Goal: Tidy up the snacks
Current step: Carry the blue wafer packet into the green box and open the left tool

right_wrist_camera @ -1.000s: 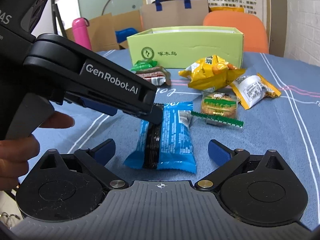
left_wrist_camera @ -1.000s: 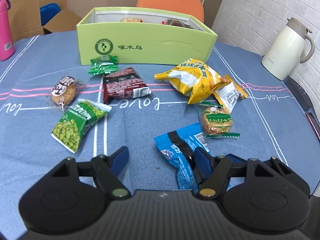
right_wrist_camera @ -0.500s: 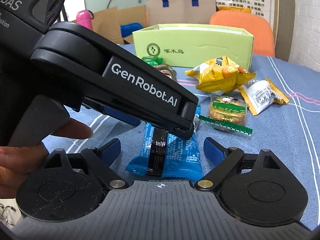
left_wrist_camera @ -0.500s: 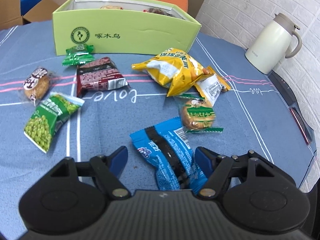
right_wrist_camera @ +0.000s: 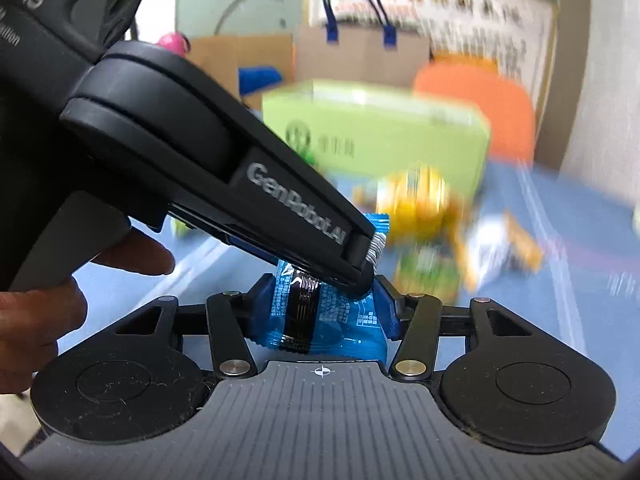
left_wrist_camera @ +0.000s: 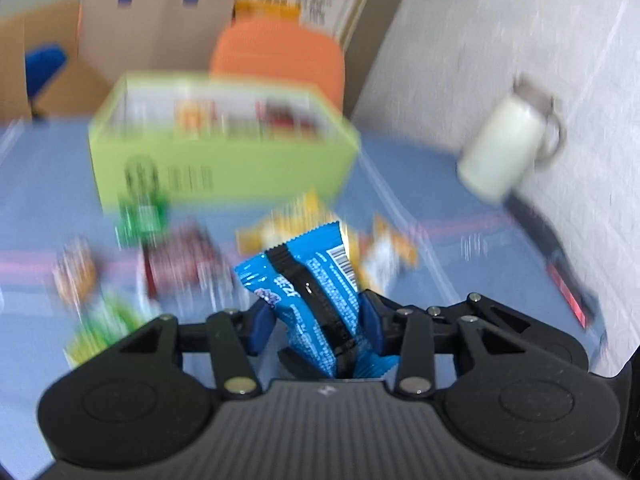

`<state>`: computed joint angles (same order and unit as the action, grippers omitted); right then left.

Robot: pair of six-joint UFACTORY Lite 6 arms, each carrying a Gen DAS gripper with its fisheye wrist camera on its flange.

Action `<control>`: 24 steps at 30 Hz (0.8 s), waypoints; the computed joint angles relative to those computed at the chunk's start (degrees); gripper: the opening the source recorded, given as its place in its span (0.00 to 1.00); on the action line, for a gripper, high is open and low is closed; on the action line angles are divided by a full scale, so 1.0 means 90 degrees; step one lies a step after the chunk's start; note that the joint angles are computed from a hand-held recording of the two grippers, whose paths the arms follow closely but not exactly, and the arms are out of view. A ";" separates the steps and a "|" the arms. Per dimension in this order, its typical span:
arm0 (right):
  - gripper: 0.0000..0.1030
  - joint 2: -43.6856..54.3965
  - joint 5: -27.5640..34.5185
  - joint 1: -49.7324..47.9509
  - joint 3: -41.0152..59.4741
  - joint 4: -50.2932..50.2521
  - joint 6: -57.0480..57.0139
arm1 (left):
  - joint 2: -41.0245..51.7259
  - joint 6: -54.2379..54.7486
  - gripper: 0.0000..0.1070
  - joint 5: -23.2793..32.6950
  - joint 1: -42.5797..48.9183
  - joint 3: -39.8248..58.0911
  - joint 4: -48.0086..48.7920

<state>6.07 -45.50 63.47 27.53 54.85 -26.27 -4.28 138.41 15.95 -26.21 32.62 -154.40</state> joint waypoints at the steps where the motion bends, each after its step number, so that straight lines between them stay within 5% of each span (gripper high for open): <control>1: 0.33 -0.0068 0.0068 -0.0312 0.0200 -0.0264 -0.0274 | 0.0152 -0.0410 0.38 -0.0061 0.0219 0.0456 0.0558; 7: 0.33 0.1206 0.1298 -0.2567 0.3026 -0.2327 -0.0801 | 0.2669 -0.4114 0.38 -0.0661 0.0937 0.4356 0.4556; 14: 0.33 0.3772 0.2833 -0.3731 0.6542 -0.3661 -0.0186 | 0.5363 -0.8778 0.40 -0.0264 0.1405 0.7656 0.9210; 16: 0.37 0.4366 0.3125 -0.3841 0.7281 -0.3956 0.0052 | 0.5765 -0.9603 0.61 -0.0406 0.1382 0.8135 1.0090; 20: 0.55 0.4742 0.3112 -0.3953 0.7746 -0.3970 0.0164 | 0.5396 -0.8176 0.61 -0.0919 0.1366 0.7519 0.8760; 22: 0.56 0.4337 0.2693 -0.3958 0.7148 -0.4179 0.0433 | 0.4748 -0.6844 0.63 -0.0819 0.1426 0.6749 0.7449; 24: 0.68 0.3666 0.2060 -0.3956 0.6141 -0.4370 0.0684 | 0.4000 -0.5511 0.68 -0.0642 0.1457 0.5817 0.6145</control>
<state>39.06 -26.96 27.87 82.80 15.52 -20.11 31.72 88.81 10.17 -13.10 84.98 -99.10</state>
